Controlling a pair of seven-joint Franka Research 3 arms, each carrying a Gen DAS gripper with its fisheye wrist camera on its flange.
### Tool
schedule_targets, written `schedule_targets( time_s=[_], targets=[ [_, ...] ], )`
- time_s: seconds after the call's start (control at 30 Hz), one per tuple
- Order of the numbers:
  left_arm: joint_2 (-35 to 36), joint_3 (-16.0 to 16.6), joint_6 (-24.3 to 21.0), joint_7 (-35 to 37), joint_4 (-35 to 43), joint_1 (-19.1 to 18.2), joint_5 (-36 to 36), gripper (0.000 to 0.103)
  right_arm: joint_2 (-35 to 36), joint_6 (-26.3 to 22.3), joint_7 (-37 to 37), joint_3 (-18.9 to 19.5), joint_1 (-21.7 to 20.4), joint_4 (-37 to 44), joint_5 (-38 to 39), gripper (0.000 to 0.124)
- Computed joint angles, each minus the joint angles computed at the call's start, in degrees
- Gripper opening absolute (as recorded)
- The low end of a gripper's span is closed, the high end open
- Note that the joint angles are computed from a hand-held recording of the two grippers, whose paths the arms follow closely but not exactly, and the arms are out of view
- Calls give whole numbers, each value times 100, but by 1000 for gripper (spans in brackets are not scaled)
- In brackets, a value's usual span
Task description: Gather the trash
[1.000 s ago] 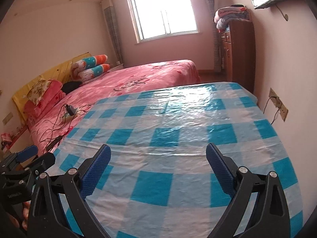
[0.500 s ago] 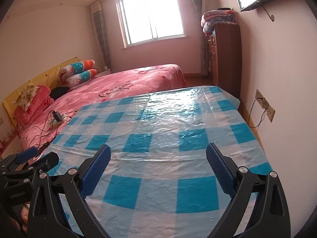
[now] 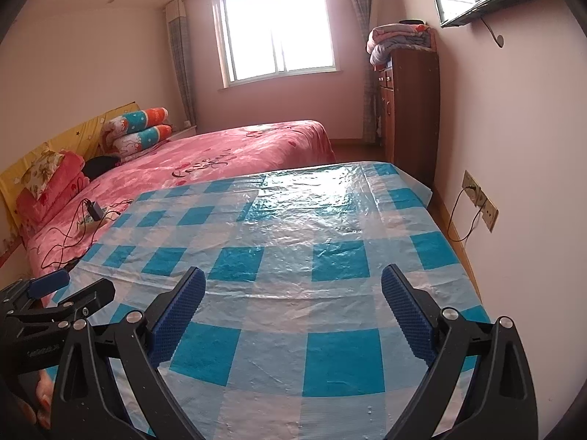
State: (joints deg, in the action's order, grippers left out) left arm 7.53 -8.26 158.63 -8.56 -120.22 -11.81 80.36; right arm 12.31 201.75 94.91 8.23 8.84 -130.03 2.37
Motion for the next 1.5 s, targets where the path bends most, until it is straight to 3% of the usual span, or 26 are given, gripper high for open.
schedule_targets(
  time_s=[0.5,1.5],
  targets=[
    [23,-7,-171,-353,26,-30,332,99,48,-53,-165,-11,78,43,142,96],
    [161,39,-90,-21,102,-64,-18,99,88,-265,-294,98,-4,141,135,96]
  ],
)
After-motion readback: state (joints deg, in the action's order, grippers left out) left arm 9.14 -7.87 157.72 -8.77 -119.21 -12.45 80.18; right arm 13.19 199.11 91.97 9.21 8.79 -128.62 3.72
